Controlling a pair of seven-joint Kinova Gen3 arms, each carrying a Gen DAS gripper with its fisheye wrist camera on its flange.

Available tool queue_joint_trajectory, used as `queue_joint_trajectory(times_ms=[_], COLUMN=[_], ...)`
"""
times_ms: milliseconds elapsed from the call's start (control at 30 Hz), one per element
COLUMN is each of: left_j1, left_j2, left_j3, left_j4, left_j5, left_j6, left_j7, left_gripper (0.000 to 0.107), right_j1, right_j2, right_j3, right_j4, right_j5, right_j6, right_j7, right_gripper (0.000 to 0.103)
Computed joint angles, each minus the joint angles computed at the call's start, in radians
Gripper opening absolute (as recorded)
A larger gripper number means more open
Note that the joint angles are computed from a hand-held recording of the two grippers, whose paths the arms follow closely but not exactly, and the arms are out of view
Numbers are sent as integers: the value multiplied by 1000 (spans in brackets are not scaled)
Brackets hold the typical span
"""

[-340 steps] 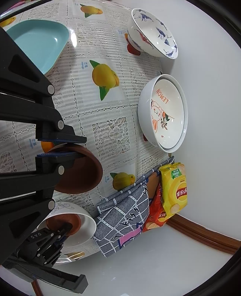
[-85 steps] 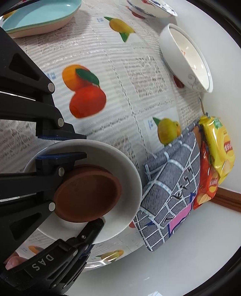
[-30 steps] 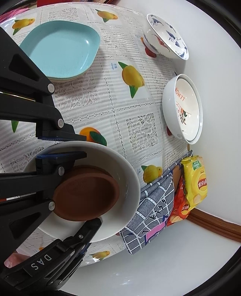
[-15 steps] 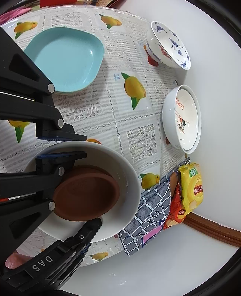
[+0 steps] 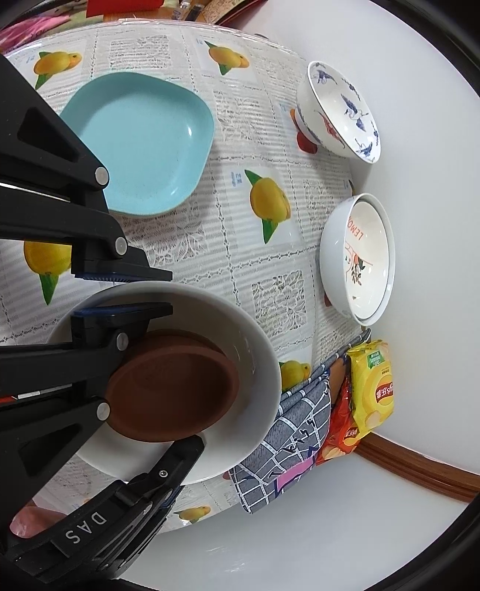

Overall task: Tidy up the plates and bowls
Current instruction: 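Lift the white bowl with both tools and carry it over the light-blue plate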

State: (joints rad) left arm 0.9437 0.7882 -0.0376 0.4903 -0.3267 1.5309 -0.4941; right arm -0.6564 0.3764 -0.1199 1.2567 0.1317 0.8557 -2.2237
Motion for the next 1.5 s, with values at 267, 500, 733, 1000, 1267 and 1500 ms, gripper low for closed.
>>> queue_joint_trajectory(times_ms=[267, 500, 733, 1000, 1267, 1500], left_j1=[5, 6, 3, 1, -8, -20], left_j2=[-44, -86, -120, -152, -178, -207], left_j3=[2, 12, 27, 39, 51, 61], left_j4=[77, 156, 215, 268, 322, 382], left_j5=[-14, -30, -46, -63, -73, -77], left_j6=[-24, -51, -67, -75, -91, -115], left_j7=[31, 64, 88, 112, 139, 164], left_gripper=[10, 10, 10, 10, 10, 10], right_j1=[-12, -28, -40, -55, -67, -75], right_j2=[3, 7, 12, 20, 40, 62], right_j3=[-6, -10, -12, -15, -16, -18], right_j4=[-7, -14, -26, -44, -70, -98], right_j5=[-5, -4, -7, -8, -17, -29], right_j6=[-2, -2, 2, 7, 16, 30], right_j7=[3, 3, 8, 12, 21, 43], right_gripper=[9, 9, 9, 9, 9, 9])
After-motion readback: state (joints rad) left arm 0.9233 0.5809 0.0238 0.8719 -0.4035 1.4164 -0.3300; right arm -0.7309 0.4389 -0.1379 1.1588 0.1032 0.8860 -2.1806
